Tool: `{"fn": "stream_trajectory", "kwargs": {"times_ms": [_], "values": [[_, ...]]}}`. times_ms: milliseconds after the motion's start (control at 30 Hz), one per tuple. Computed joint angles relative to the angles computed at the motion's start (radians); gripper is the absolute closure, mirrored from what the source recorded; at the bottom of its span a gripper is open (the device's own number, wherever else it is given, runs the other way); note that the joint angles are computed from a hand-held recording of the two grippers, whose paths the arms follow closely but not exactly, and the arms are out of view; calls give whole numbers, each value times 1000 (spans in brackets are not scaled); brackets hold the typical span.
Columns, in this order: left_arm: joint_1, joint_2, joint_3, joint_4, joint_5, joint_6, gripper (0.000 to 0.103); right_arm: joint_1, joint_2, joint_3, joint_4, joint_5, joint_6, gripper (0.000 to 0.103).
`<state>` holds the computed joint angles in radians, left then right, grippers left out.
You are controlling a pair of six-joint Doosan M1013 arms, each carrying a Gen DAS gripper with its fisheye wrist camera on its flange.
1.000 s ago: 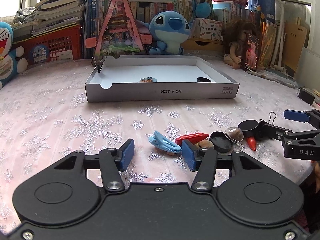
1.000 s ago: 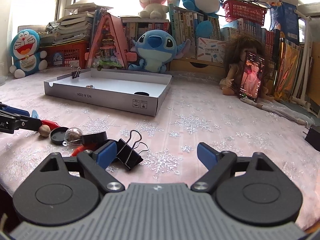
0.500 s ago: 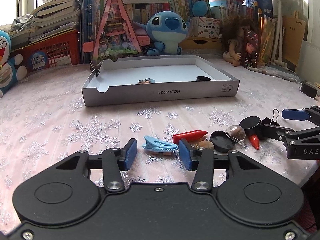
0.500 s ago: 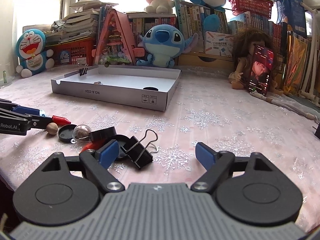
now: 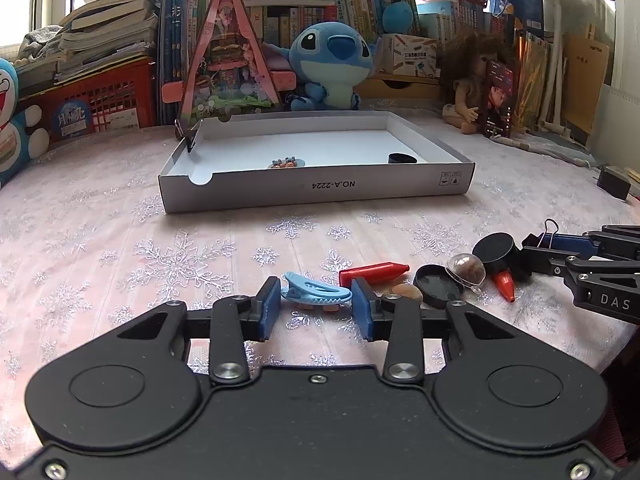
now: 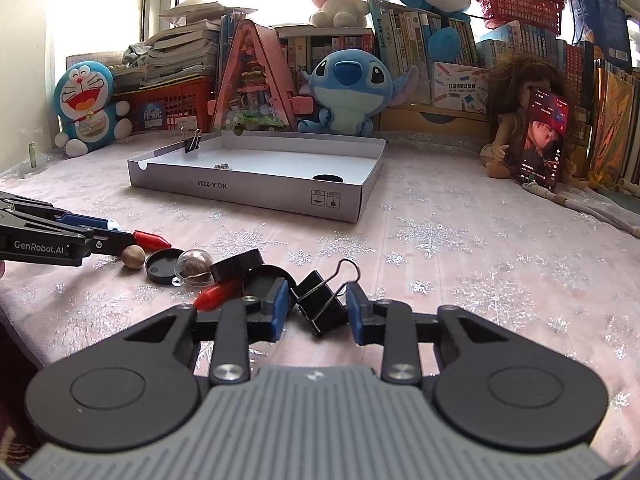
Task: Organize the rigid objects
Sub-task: 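Close the left gripper on the blue hair clip while the right gripper grasps the binder clip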
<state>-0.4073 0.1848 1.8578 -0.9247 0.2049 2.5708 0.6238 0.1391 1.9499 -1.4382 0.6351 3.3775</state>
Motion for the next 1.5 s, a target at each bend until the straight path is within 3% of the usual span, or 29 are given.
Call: {"fn": "stream_trajectory", "kwargs": {"times_ms": [700,1500], "values": [[1,1,-9,120,-14,-163,67,-3,1,-6,-5,69,30,67],[3,2,-15,143,-18,-202,67,-3,4,-10,-10,82,38,67]]}}
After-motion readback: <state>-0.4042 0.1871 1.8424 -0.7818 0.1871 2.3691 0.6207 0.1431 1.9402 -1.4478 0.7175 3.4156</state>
